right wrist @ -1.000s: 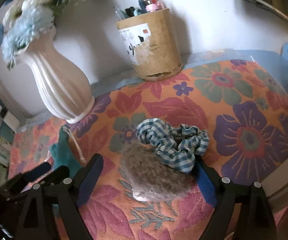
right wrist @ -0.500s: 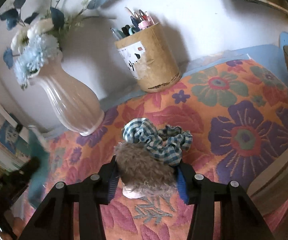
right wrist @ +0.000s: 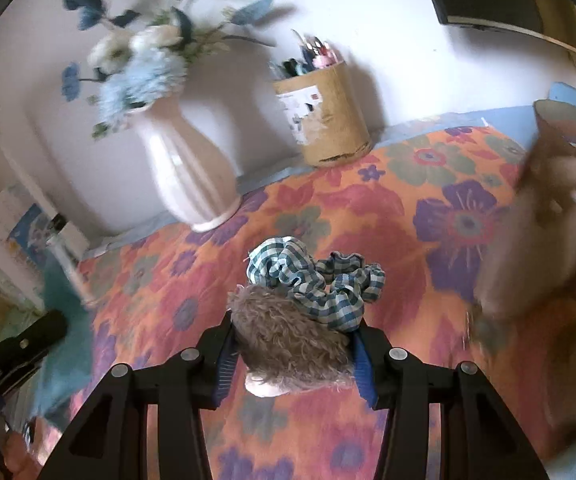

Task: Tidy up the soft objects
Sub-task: 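Carry the teal pouch and hedgehog to the brown bowl and release both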

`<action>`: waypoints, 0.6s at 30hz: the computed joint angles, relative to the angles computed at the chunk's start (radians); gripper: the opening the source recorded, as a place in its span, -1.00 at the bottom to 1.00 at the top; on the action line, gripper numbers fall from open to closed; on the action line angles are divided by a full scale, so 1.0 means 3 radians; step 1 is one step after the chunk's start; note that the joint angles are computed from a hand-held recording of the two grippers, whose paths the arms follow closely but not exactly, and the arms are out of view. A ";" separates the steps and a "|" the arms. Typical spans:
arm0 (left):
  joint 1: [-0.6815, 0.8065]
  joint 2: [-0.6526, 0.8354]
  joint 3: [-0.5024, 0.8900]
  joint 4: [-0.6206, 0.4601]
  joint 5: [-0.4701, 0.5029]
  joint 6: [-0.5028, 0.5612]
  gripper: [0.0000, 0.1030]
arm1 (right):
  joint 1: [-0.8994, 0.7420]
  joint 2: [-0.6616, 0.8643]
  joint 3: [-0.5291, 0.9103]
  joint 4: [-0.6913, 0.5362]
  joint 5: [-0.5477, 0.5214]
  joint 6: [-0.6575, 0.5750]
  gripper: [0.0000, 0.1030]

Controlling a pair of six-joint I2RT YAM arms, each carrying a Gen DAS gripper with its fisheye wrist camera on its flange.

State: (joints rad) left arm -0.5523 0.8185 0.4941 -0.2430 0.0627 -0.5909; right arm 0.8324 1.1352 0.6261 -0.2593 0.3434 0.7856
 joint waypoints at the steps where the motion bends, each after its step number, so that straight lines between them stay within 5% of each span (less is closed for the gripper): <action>1: -0.0119 -0.0029 0.0017 -0.0048 -0.0076 -0.0037 -0.76 | 0.0117 -0.0131 -0.0067 -0.0043 0.0071 0.0080 -0.08; 7: -0.1063 -0.0189 0.0198 -0.0306 -0.0792 -0.0237 -0.76 | 0.0759 -0.0803 -0.0234 -0.0631 0.0520 0.0602 -0.08; 13: -0.1935 0.0107 0.0491 -0.0297 -0.1336 -0.0430 -0.76 | 0.1806 -0.1496 -0.0067 -0.1771 0.1349 0.1417 -0.08; 16: -0.2290 0.0353 0.0668 -0.0240 -0.1490 -0.0434 -0.76 | 0.2708 -0.1415 0.0302 -0.2972 0.2088 0.2535 -0.08; 18: -0.2530 0.0573 0.0810 -0.0157 -0.1557 -0.0417 -0.76 | 0.3348 -0.1153 0.0535 -0.4059 0.2374 0.3803 -0.08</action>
State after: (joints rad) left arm -1.3113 0.9904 0.7371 -0.2902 -0.4043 -0.7161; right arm 1.8369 0.7892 0.7866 -1.4770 1.0556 1.9265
